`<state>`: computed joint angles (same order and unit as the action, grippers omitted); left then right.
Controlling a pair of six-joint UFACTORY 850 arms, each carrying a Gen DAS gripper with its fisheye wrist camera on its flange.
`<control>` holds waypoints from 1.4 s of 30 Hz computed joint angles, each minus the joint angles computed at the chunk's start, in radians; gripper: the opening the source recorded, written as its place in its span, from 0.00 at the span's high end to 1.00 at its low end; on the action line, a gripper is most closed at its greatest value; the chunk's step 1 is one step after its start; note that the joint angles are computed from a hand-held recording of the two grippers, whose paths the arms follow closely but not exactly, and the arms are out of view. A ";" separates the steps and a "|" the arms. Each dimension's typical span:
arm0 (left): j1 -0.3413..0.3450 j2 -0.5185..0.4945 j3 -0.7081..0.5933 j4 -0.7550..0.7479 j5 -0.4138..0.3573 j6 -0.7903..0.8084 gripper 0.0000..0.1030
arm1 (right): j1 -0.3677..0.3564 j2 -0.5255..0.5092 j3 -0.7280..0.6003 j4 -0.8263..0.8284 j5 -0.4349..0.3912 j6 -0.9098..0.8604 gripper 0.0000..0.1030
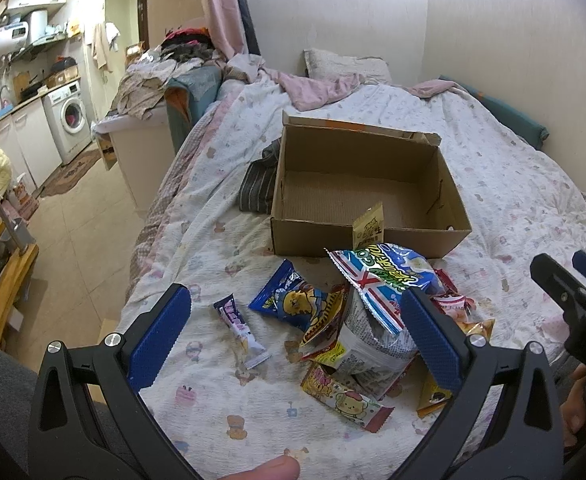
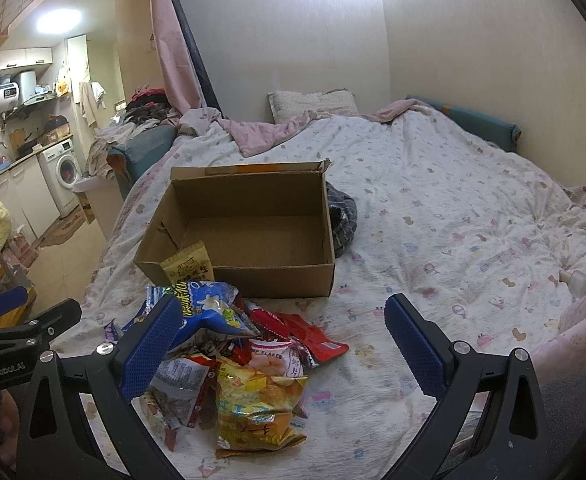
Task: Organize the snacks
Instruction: 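Lower the right gripper onto the yellow chip bag and close it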
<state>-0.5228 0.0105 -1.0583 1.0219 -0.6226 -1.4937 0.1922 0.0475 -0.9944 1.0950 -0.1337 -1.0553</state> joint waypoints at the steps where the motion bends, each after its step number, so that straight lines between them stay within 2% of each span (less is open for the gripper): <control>1: 0.007 -0.001 -0.011 -0.029 0.006 0.035 0.00 | -0.011 -0.002 -0.011 -0.039 -0.027 0.049 0.00; 5: 0.039 -0.019 -0.056 -0.148 -0.008 0.146 0.00 | -0.048 -0.046 -0.085 -0.262 -0.152 0.306 0.00; 9: 0.083 -0.047 -0.091 -0.307 -0.004 0.259 0.00 | -0.090 -0.144 -0.206 -0.470 -0.364 0.564 0.00; 10: 0.091 -0.058 -0.100 -0.340 -0.015 0.287 0.00 | -0.102 -0.185 -0.251 -0.500 -0.452 0.603 0.00; 12: 0.107 -0.079 -0.112 -0.409 -0.030 0.342 0.00 | -0.127 -0.243 -0.305 -0.478 -0.579 0.622 0.00; 15: 0.136 -0.101 -0.115 -0.519 -0.042 0.403 0.00 | -0.159 -0.302 -0.347 -0.442 -0.710 0.664 0.00; 17: 0.154 -0.111 -0.114 -0.592 -0.047 0.437 0.00 | -0.165 -0.312 -0.344 -0.439 -0.742 0.690 0.00; 20: 0.162 -0.115 -0.105 -0.627 -0.054 0.443 0.00 | -0.146 -0.322 -0.336 -0.485 -0.754 0.716 0.00; 25: 0.165 -0.126 -0.104 -0.674 -0.064 0.483 0.00 | -0.075 -0.346 -0.327 -0.622 -0.752 0.759 0.00; 27: 0.161 -0.129 -0.108 -0.670 -0.069 0.487 0.00 | -0.047 -0.345 -0.307 -0.648 -0.727 0.763 0.01; 31: 0.157 -0.134 -0.112 -0.665 -0.081 0.490 0.00 | 0.009 -0.348 -0.278 -0.774 -0.674 0.845 0.16; 33: 0.157 -0.139 -0.115 -0.664 -0.087 0.493 0.00 | 0.044 -0.332 -0.252 -0.871 -0.627 0.908 0.17; 35: 0.157 -0.144 -0.117 -0.664 -0.090 0.494 0.00 | 0.061 -0.310 -0.228 -0.913 -0.586 0.929 0.26; 36: 0.156 -0.145 -0.118 -0.662 -0.091 0.493 0.00 | 0.065 -0.304 -0.222 -0.923 -0.576 0.934 0.36; 39: 0.152 -0.149 -0.121 -0.647 -0.094 0.486 0.00 | 0.057 -0.287 -0.208 -0.887 -0.565 0.896 0.39; 42: 0.150 -0.151 -0.122 -0.647 -0.097 0.491 0.00 | 0.019 -0.270 -0.203 -0.781 -0.603 0.804 0.40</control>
<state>-0.3732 -0.1409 -1.1808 0.3753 -0.7199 -1.0025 0.2117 -0.2224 -1.1973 0.3143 -0.7368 -0.2517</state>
